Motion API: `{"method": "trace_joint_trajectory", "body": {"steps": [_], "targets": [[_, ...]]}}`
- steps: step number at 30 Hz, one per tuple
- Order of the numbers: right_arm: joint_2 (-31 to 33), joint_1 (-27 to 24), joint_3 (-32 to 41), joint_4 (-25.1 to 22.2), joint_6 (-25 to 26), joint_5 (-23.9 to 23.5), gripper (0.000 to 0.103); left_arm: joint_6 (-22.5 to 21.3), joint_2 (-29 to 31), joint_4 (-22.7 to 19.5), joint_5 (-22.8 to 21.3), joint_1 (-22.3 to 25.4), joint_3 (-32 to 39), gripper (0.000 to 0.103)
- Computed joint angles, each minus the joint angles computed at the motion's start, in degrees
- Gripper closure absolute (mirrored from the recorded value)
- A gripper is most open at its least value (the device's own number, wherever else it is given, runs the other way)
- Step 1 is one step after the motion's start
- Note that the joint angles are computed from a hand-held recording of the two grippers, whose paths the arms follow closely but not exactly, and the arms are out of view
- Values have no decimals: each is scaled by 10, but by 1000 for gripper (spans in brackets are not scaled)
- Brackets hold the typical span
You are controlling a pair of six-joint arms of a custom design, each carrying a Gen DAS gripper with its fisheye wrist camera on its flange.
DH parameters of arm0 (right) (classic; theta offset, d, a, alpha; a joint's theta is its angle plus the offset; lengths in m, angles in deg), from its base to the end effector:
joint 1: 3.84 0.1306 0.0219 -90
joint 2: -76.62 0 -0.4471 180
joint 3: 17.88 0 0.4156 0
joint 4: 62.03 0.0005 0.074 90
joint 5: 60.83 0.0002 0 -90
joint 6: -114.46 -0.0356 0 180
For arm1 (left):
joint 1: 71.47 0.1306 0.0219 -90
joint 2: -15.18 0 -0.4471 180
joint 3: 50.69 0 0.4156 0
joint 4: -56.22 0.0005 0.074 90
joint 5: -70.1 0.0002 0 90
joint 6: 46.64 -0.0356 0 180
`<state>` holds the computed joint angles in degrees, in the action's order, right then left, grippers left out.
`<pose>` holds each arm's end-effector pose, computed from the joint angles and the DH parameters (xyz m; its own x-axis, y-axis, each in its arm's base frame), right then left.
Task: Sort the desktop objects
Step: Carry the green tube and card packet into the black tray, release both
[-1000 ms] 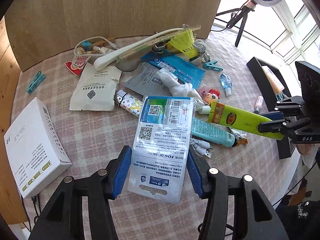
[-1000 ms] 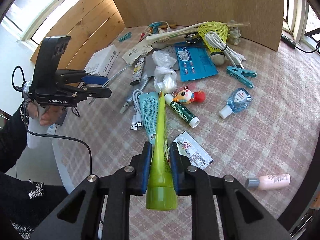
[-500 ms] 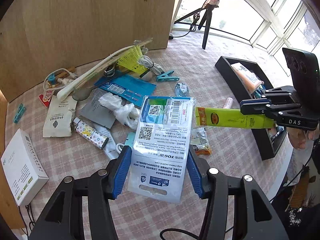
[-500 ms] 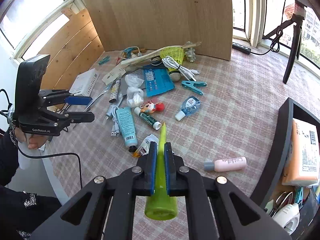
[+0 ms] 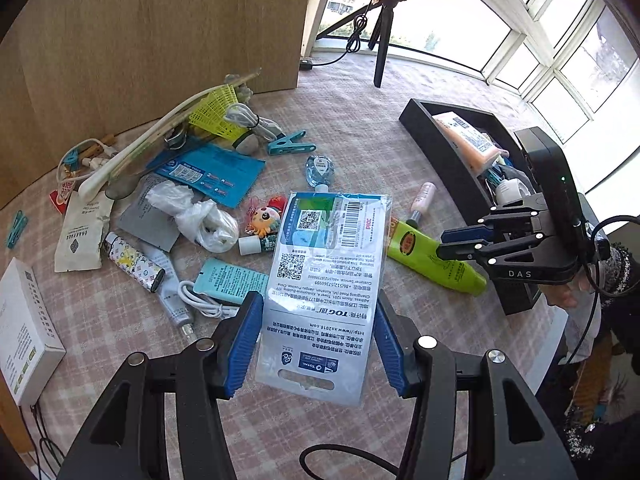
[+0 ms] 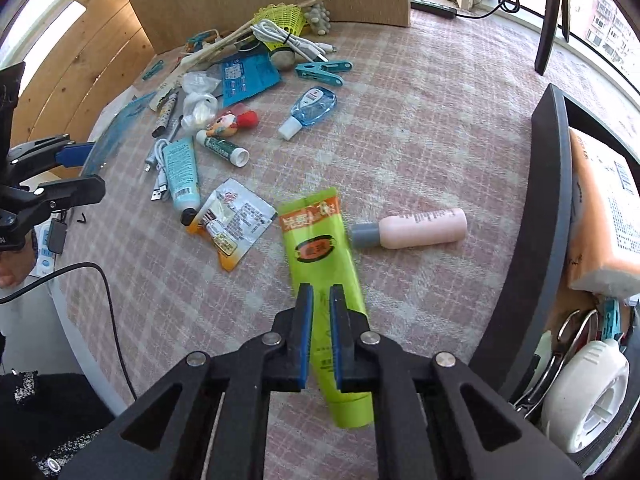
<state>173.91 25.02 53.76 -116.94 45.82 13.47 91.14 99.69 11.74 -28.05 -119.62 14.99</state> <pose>0.4080 0.2353 0.2873 -0.6212 -0.7427 -0.2500 -0.7836 0.5918 0.1889 0.2845 -0.3108 0.3438 -0.9152 -0.0770 -0.3956 0.0255 0.9685 -0.2475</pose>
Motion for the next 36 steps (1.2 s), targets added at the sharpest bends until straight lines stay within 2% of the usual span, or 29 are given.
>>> {"method": "trace_joint_trajectory", "body": {"steps": [3, 5, 12, 14, 15, 16, 25, 35, 36], "targets": [[3, 1, -2, -9, 14, -1, 63, 9, 2, 5, 1, -6, -3, 51], [-1, 9, -7, 0, 22, 20, 53, 14, 5, 5, 1, -10, -3, 51], [6, 48, -20, 25, 33, 102, 51, 25, 10, 13, 4, -19, -4, 51], [0, 57, -30, 46, 35, 119, 51, 29, 9, 15, 4, -20, -6, 51], [0, 58, -30, 46, 34, 117, 53, 31, 9, 17, 5, -21, -7, 51], [0, 57, -29, 44, 30, 114, 60, 33, 8, 17, 4, -21, -8, 51], [-35, 28, -39, 56, -20, 64, 62, 36, 15, 20, 4, -24, 2, 51], [-76, -22, -18, 76, -85, 14, 65, -13, 56, 13, -14, -30, 71, 51], [-80, -30, -16, 69, -84, 9, 95, -17, 61, 14, -13, -31, 79, 51]]}}
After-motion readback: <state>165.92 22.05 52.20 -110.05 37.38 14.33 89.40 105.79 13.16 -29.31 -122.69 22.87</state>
